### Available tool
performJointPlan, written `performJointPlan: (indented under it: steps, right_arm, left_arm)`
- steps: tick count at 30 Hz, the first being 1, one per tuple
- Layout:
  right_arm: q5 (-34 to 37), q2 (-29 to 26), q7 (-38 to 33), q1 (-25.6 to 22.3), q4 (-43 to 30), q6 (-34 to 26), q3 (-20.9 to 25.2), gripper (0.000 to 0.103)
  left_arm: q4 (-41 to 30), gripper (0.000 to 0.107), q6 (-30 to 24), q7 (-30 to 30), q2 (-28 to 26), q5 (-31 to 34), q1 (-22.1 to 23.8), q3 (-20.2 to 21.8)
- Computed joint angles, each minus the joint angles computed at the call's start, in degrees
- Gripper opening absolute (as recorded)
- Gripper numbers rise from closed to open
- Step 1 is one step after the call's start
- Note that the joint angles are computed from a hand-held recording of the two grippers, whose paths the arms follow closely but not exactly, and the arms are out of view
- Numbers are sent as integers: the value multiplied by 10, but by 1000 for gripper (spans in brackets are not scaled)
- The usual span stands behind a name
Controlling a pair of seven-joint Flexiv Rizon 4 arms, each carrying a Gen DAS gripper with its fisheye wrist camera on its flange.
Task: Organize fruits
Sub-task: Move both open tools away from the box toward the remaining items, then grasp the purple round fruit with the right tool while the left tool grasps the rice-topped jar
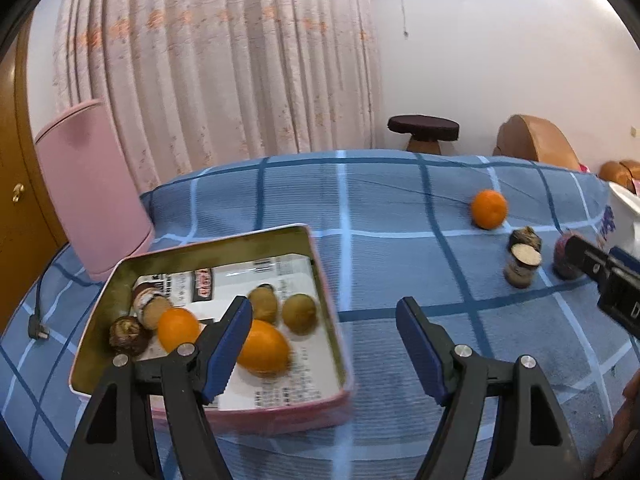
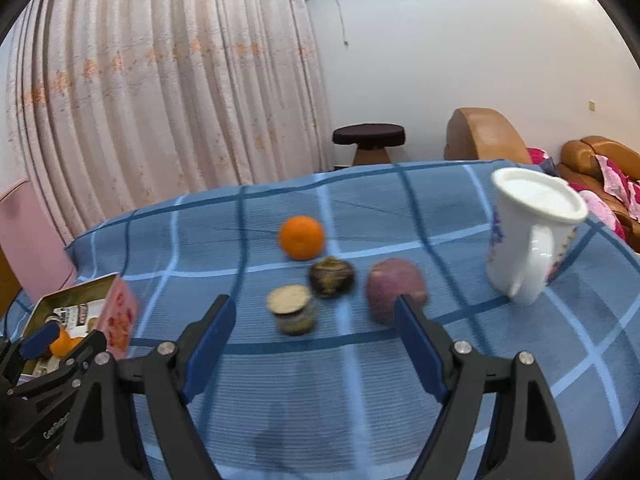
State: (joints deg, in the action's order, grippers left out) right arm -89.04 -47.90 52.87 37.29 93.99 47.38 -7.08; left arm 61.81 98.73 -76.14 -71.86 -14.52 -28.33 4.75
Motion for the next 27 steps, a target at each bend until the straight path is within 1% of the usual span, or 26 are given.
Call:
performJointPlan:
  steps: [4, 8, 10, 12, 16, 19, 23, 26, 27]
  right_arm:
    - [-2, 24, 23, -10, 42, -9, 5, 84]
    - [1, 41, 43, -23, 72, -20, 16, 84]
    - [6, 48, 49, -29, 84, -28, 21, 84]
    - [2, 50, 51, -39, 89, -19, 24, 84]
    - [-2, 46, 31, -61, 82, 13, 27, 84]
    - [-18, 38, 25, -80, 71, 57, 22, 84]
    - [-26, 15, -5, -106, 42, 128, 18, 76]
    - [-13, -2, -26, -122, 24, 177, 16, 73]
    - [-10, -8, -30, -125, 19, 195, 14, 68]
  left_arm:
    - [-15, 75, -25, 14, -3, 12, -2, -14]
    - [-46, 75, -47, 19, -16, 25, -11, -17]
    - [-69, 75, -66, 27, -24, 34, -16, -22]
    - [-97, 75, -96, 37, -35, 42, -17, -35]
    - [-157, 75, -155, 32, -58, 48, -22, -44]
    - [-199, 75, -196, 29, -75, 55, -22, -53]
    - [-226, 75, -223, 24, -87, 62, -16, -69]
    - [-263, 75, -246, 17, -103, 66, -19, -65]
    - [-282, 75, -258, 16, -112, 67, -20, -64]
